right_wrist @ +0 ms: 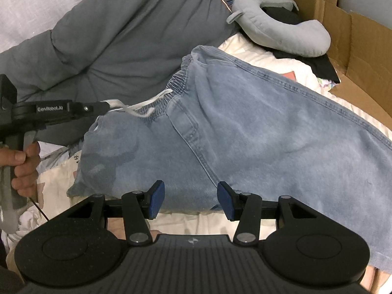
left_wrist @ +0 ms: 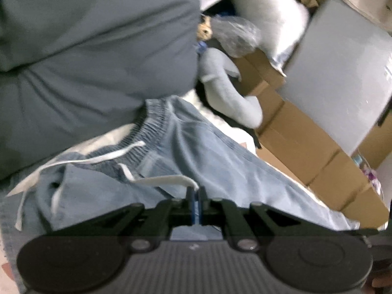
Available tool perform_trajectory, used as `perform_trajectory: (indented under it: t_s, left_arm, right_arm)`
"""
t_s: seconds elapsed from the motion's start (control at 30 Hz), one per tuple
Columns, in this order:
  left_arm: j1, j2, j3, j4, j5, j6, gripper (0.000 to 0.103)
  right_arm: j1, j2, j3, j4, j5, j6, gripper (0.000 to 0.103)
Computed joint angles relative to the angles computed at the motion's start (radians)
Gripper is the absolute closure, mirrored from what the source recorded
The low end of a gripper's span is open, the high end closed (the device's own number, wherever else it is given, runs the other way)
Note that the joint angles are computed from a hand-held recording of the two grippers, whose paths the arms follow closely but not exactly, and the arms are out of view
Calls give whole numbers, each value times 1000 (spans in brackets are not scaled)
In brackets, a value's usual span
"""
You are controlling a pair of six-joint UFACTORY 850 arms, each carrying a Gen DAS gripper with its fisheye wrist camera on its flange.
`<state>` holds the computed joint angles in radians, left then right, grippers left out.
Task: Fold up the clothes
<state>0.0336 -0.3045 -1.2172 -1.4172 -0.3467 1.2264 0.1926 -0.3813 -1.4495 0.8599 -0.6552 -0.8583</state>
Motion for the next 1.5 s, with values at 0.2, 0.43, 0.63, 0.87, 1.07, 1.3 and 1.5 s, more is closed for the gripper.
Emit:
perform_trajectory:
  t_s: [0.2, 0.43, 0.63, 0.87, 1.07, 1.3, 1.5]
  left_arm:
    - [-9, 25, 28, 145, -8, -43, 56]
    - [55, 24, 32, 314, 43, -253, 56]
    - [111, 32, 35, 475, 81, -403, 56]
    - [156, -11, 22, 655, 160, -606, 50]
    - [198, -72, 12, 779, 173, -778, 51]
    - [231, -132, -4, 682, 189, -650, 51]
    - [254, -167, -20, 428, 178, -358, 51]
  right_arm:
    - [-6, 2, 7, 25, -1, -12, 48]
    - [2, -5, -1, 12, -3, 2, 48]
    - [16, -13, -9, 8, -7, 8, 48]
    - [41, -27, -34, -22, -19, 24, 48]
    - [63, -42, -57, -44, -19, 45, 48]
    - [97, -72, -96, -82, -24, 86, 42]
    - [131, -107, -142, -116, -10, 115, 42]
